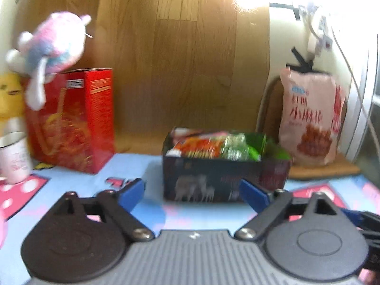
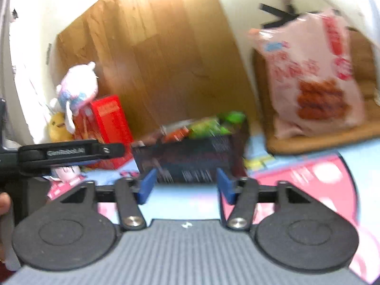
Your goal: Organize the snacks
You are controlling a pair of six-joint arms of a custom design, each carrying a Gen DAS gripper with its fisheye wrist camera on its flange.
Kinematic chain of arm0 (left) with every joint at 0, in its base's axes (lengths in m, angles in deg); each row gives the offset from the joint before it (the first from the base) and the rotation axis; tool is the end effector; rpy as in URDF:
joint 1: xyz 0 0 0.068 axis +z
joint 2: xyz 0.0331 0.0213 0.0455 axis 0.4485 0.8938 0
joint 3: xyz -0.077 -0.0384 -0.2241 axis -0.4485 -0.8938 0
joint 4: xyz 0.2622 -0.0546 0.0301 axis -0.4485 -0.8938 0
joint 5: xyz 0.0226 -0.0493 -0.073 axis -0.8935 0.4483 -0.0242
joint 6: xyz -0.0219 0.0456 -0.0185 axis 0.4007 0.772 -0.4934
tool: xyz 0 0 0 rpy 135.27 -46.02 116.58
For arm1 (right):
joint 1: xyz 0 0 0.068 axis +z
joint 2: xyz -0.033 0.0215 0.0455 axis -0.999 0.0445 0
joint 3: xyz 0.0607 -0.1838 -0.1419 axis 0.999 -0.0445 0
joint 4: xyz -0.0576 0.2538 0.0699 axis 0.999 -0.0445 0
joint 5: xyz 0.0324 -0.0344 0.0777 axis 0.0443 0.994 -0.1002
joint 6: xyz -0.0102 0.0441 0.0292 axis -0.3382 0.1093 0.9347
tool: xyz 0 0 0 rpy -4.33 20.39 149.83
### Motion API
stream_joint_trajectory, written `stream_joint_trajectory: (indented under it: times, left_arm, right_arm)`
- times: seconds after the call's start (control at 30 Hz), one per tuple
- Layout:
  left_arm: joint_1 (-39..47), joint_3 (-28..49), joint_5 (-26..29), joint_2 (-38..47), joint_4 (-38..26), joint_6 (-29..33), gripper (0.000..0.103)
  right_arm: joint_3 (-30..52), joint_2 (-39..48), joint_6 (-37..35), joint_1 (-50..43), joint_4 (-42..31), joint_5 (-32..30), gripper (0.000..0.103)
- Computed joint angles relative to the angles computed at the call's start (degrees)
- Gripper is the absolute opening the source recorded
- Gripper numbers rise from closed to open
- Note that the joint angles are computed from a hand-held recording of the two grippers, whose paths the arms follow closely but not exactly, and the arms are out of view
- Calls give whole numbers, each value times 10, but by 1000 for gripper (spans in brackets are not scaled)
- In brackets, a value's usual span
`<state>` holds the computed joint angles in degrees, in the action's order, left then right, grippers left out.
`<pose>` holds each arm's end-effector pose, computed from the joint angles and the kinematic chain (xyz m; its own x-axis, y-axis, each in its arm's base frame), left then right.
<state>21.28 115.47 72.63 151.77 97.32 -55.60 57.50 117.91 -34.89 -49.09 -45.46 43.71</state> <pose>0.2804 -0.0340 0.1561 -0.4523 0.0735 -0.8889 0.2924 0.9537 -0.0699 0.2152 0.1521 0.1169 -0.3832 0.2316 -0.8941 -0.1129 0.9490 0.2942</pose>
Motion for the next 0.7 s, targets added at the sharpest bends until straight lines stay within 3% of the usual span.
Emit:
stream_joint_trajectory:
  times: [0.13, 0.27, 0.4, 0.7]
  left_arm:
    - [-7, -68, -21, -104, -76, 6, 98]
    - [-29, -117, -51, -193, -142, 10, 103]
    - [-39, -150, -83, -272, -206, 10, 103]
    - [-62, -175, -150, -348, -286, 16, 103]
  right_arm:
    - [-39, -39, 86, 69, -57, 74, 76]
    - [-47, -70, 125, 105, -118, 84, 80]
    - [-49, -105, 166, 140, -168, 104, 94]
    - [-51, -134, 227, 202, -239, 151, 103]
